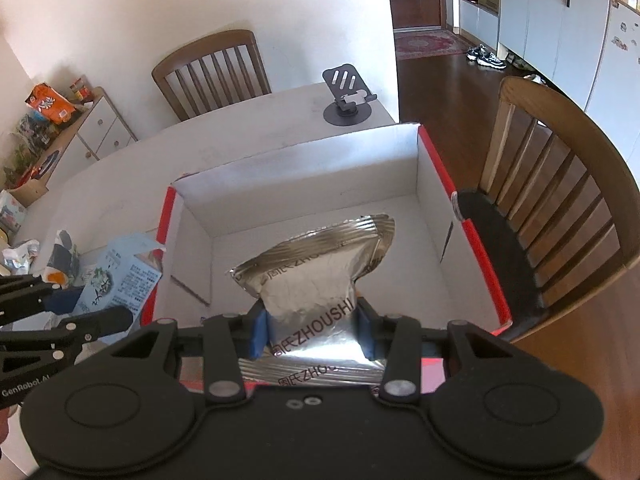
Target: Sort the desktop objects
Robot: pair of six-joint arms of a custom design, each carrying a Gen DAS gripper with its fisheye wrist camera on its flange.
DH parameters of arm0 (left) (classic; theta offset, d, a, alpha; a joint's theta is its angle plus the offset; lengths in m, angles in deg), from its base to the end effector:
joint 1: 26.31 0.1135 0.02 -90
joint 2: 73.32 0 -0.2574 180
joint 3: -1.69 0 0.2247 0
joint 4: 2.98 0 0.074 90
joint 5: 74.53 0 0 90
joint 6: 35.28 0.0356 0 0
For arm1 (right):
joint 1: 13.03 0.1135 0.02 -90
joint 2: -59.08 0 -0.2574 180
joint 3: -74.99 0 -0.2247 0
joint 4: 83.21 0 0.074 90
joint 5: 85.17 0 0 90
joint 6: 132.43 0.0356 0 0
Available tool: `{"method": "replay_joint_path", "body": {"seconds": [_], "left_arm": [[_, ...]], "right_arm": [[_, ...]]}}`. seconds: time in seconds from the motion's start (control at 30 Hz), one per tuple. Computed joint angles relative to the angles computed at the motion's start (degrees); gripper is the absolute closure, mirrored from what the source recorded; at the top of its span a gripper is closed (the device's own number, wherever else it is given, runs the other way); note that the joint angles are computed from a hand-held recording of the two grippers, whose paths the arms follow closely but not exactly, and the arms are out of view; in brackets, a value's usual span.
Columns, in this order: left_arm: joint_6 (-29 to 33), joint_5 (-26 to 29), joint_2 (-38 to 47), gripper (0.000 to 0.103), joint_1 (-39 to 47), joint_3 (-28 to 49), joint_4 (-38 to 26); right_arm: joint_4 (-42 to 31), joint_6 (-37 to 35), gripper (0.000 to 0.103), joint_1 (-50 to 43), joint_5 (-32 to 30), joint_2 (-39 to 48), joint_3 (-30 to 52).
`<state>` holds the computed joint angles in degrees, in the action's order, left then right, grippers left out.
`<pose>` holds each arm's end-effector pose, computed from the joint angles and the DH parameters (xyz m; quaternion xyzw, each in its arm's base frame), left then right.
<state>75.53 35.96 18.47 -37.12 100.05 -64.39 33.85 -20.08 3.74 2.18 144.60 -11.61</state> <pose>0.3052 -0.0710 0.3087 0.3073 0.8880 -0.1430 0.3109 0.2726 0.0839 0.3111 0.0395 0.9528 0.1213 0.2754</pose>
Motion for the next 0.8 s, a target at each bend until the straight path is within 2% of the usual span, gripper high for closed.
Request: {"method": "replay_joint_path", "body": {"seconds": [0.2,0.8], "left_arm": [[-0.13,0.34,3.61,0.075,-1.42,3.15,0.44],[1.26,-4.23,16.45,0.075,-7.0,14.36,-0.64]], "right_arm": [[1.34,-1.26,0.061,-2.46,-3.09,2.33,1.6],[-0.28,-8.34,0.061,-6.25,-2.36,16.36,12.87]]}}
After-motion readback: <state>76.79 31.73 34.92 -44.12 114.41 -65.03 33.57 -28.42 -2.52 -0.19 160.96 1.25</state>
